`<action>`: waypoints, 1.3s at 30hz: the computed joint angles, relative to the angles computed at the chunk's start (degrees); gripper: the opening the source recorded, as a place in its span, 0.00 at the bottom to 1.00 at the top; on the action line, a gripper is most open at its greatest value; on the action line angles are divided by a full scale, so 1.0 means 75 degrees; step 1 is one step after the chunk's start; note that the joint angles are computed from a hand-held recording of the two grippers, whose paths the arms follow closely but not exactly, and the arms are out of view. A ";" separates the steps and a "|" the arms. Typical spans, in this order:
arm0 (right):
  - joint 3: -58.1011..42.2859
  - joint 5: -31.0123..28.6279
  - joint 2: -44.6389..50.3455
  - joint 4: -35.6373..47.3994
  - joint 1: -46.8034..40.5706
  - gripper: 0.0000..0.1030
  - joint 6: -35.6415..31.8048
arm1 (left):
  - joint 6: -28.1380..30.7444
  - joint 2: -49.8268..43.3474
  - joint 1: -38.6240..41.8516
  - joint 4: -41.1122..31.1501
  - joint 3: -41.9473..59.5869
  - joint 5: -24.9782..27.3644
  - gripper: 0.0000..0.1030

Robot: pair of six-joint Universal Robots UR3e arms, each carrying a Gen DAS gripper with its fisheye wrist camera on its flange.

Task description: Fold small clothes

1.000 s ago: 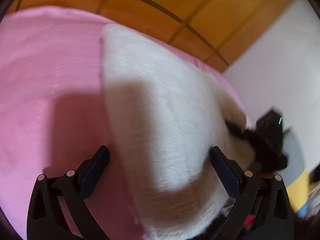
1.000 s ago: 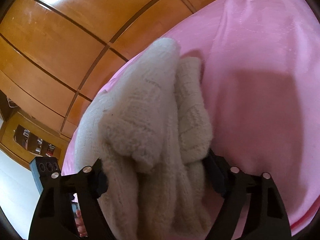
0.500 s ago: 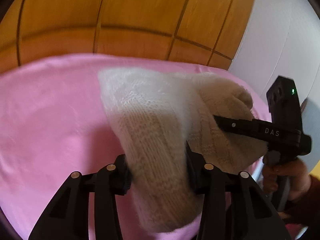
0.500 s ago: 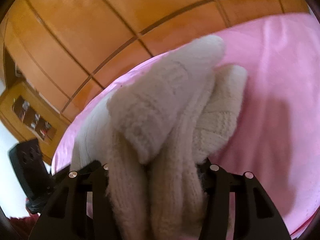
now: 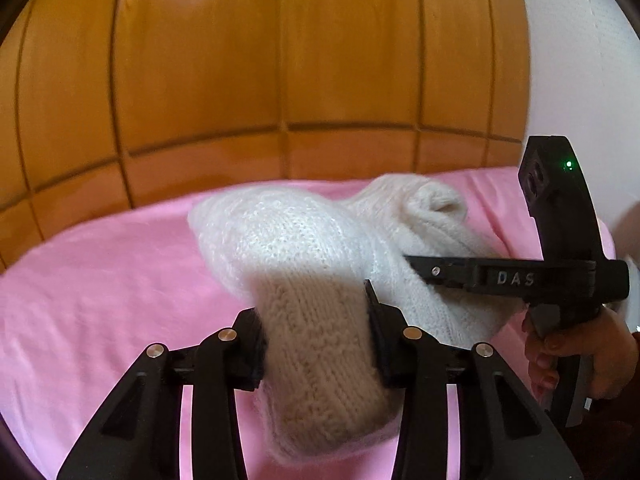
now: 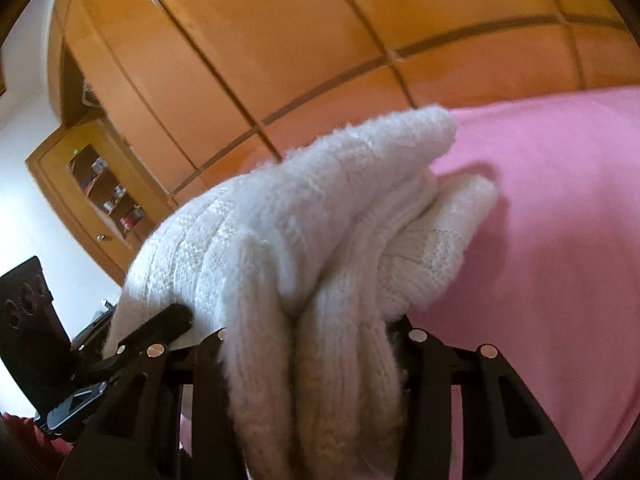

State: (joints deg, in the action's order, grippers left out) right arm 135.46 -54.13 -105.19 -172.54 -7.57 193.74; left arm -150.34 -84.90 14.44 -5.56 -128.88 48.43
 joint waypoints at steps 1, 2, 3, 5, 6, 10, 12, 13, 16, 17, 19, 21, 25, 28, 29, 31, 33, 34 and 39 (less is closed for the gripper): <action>-0.0398 -0.0129 0.0473 -0.0263 0.0219 0.40 0.0065 | -0.0167 -0.0159 0.0018 0.0385 0.0106 0.0040 0.38; -0.0612 -0.0195 0.0696 -0.0390 0.0318 0.40 0.0073 | -0.0267 -0.0259 0.0045 0.0630 0.0177 0.0051 0.38; -0.0806 -0.0261 0.0872 -0.0496 0.0389 0.39 0.0057 | -0.0475 -0.0497 -0.0070 0.0974 0.0374 0.0173 0.38; -0.1231 -0.0479 0.1261 -0.0768 0.0487 0.39 -0.0103 | -0.0825 -0.0986 -0.0305 0.1567 0.0813 0.0406 0.38; -0.1464 -0.0633 0.1436 -0.0841 0.0557 0.39 -0.0194 | -0.0999 -0.1292 -0.0506 0.1763 0.1154 0.0589 0.38; -0.2228 -0.1018 0.2025 -0.1026 0.0542 0.39 -0.0675 | -0.1503 -0.2620 -0.1168 0.2369 0.2593 0.1234 0.38; -0.2561 -0.1087 0.2395 -0.1139 0.0446 0.39 -0.0883 | -0.1712 -0.3292 -0.1399 0.2549 0.3283 0.1477 0.38; -0.2715 -0.1191 0.2639 -0.1269 0.0478 0.39 -0.0943 | -0.1836 -0.3704 -0.1575 0.2634 0.3717 0.1709 0.38; -0.3085 -0.1601 0.3398 -0.1632 0.0548 0.39 -0.1281 | -0.1950 -0.4735 -0.1992 0.2336 0.4901 0.2412 0.38; -0.3309 -0.1838 0.3794 -0.1677 0.0624 0.39 -0.1381 | -0.1964 -0.5034 -0.2108 0.2064 0.5265 0.2667 0.38; -0.3619 -0.2156 0.4340 -0.1571 0.0747 0.40 -0.1397 | -0.2127 -0.5686 -0.2206 0.0942 0.6242 0.3039 0.38; -0.4016 -0.2403 0.4829 -0.0910 0.0816 0.50 -0.1220 | -0.2435 -0.6308 -0.2153 -0.0791 0.7381 0.3276 0.42; -0.4190 -0.2642 0.5026 -0.0477 0.0774 0.65 -0.0712 | -0.2894 -0.6694 -0.1733 -0.2247 0.8312 0.2532 0.69; -0.4614 -0.2806 0.5356 -0.0312 0.0865 0.71 -0.0610 | -0.3014 -0.6949 -0.1623 -0.2689 0.8777 0.2364 0.78; -0.4354 -0.2830 0.5135 -0.0256 0.0785 0.73 -0.0621 | -0.3051 -0.6996 -0.1579 -0.2793 0.8863 0.2277 0.80; -0.4484 -0.2875 0.5166 -0.0189 0.0783 0.77 -0.0560 | -0.3133 -0.7051 -0.1495 -0.2970 0.9000 0.2158 0.85; -0.4826 -0.2886 0.5253 0.0083 0.0686 0.79 -0.0605 | -0.3200 -0.7012 -0.1450 -0.2917 0.8861 0.2056 0.88; -0.4812 -0.2950 0.5250 0.0028 0.0706 0.79 -0.0603 | -0.3242 -0.7007 -0.1421 -0.2861 0.8828 0.2015 0.88; -0.4122 -0.3946 0.4924 -0.1226 0.1204 0.83 -0.0246 | -0.3505 -0.6410 -0.1478 -0.1028 0.7319 0.2318 0.90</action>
